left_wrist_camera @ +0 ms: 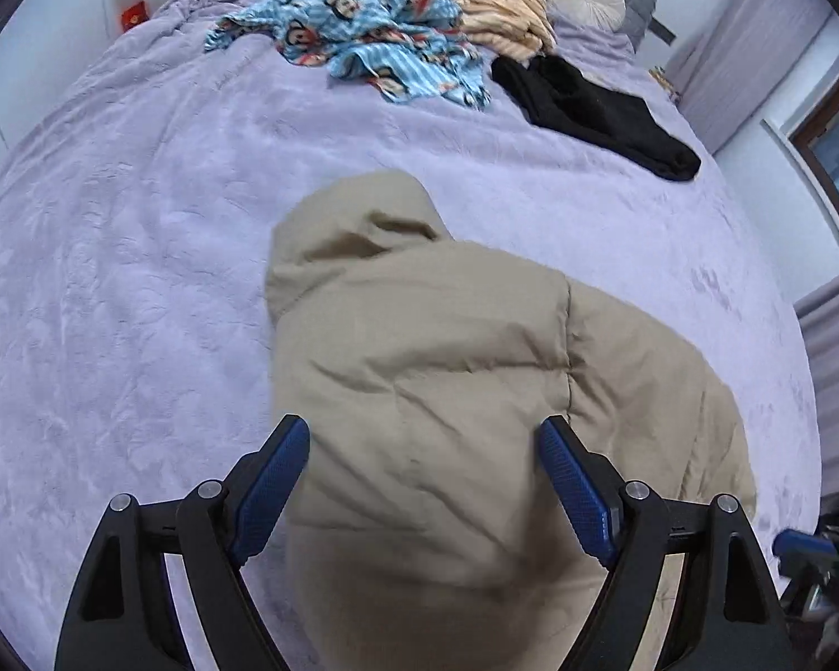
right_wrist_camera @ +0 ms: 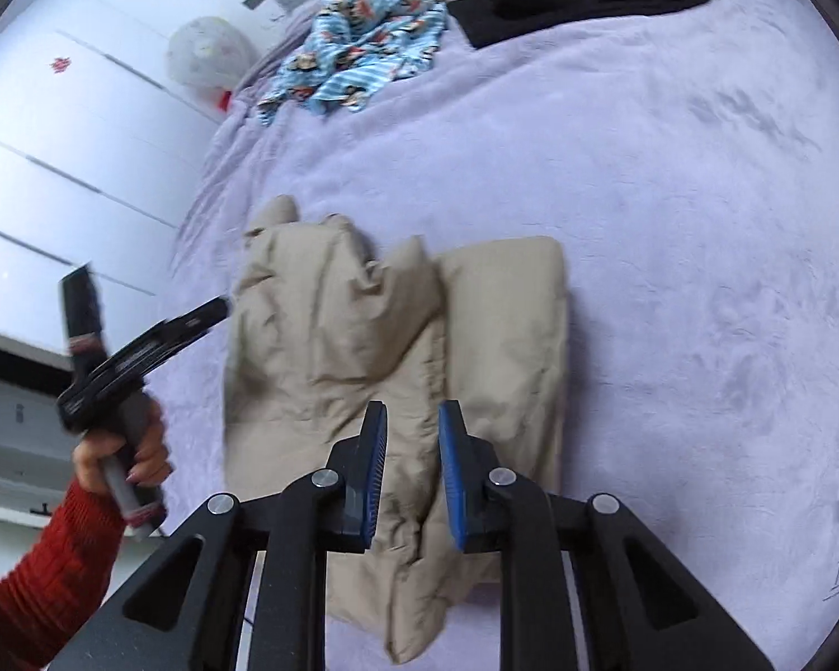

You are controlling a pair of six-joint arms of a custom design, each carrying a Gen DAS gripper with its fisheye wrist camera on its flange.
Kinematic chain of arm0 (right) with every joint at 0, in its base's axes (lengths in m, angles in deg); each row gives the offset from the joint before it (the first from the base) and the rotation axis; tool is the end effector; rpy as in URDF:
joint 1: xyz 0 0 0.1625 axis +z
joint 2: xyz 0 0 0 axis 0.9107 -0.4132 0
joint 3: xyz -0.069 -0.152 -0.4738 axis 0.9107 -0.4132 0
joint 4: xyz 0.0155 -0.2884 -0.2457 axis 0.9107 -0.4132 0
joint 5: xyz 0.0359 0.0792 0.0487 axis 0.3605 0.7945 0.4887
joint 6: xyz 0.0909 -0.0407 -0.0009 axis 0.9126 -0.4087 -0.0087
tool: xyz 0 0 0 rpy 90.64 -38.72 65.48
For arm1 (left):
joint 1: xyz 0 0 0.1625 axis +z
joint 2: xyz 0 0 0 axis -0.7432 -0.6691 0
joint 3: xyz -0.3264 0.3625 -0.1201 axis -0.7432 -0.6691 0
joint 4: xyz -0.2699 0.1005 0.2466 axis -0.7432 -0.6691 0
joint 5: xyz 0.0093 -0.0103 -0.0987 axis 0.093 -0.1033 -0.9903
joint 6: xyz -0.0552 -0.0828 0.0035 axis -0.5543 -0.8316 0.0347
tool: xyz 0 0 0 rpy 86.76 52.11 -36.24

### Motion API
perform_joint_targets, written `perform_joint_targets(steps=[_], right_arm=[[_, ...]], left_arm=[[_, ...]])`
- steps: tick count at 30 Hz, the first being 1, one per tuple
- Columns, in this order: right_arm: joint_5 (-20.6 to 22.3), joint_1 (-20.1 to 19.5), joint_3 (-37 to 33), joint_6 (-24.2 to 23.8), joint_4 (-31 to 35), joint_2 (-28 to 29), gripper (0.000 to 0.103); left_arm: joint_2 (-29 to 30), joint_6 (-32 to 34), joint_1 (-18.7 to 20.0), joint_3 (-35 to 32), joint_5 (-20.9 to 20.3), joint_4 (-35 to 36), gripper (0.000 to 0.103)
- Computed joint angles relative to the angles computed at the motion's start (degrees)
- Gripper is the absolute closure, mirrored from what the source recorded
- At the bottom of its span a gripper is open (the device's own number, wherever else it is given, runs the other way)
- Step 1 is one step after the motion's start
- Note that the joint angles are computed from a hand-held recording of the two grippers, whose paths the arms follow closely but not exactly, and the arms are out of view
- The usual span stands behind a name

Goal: Fold large clothes

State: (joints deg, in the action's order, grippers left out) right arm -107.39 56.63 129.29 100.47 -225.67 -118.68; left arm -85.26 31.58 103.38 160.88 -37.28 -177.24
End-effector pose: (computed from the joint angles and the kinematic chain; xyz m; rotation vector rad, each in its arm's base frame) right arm 0.4355 -0.4950 0.1629 0.2894 -2.8906 0.3212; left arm -0.1615 -0.5771 0.3809 0.1124 2.5505 -0.5313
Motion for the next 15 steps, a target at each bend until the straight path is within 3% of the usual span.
perform_joint_targets(steps=[3, 6, 10, 12, 15], right_arm=[[-1.1, 1.4, -2.4, -2.8, 6.0, 2.1, 0.082], [-5.1, 1.3, -0.9, 0.2, 10.2, 4.9, 0.082], [-6.4, -2.0, 4.9, 5.4, 7.4, 5.3, 0.100], [-4.1, -3.3, 6.2, 8.2, 5.0, 5.3, 0.101], [-4.9, -2.8, 5.8, 8.2, 5.4, 5.5, 0.101]], left_arm=[[2.5, 0.6, -1.9, 1.9, 4.5, 0.4, 0.017], [4.0, 0.2, -2.6, 2.7, 5.2, -0.8, 0.015], [3.3, 0.1, -3.8, 2.8, 4.5, 1.3, 0.015], [1.9, -1.1, -5.0, 2.9, 4.7, 4.2, 0.015], [-0.9, -4.9, -6.5, 3.3, 4.0, 8.6, 0.015]])
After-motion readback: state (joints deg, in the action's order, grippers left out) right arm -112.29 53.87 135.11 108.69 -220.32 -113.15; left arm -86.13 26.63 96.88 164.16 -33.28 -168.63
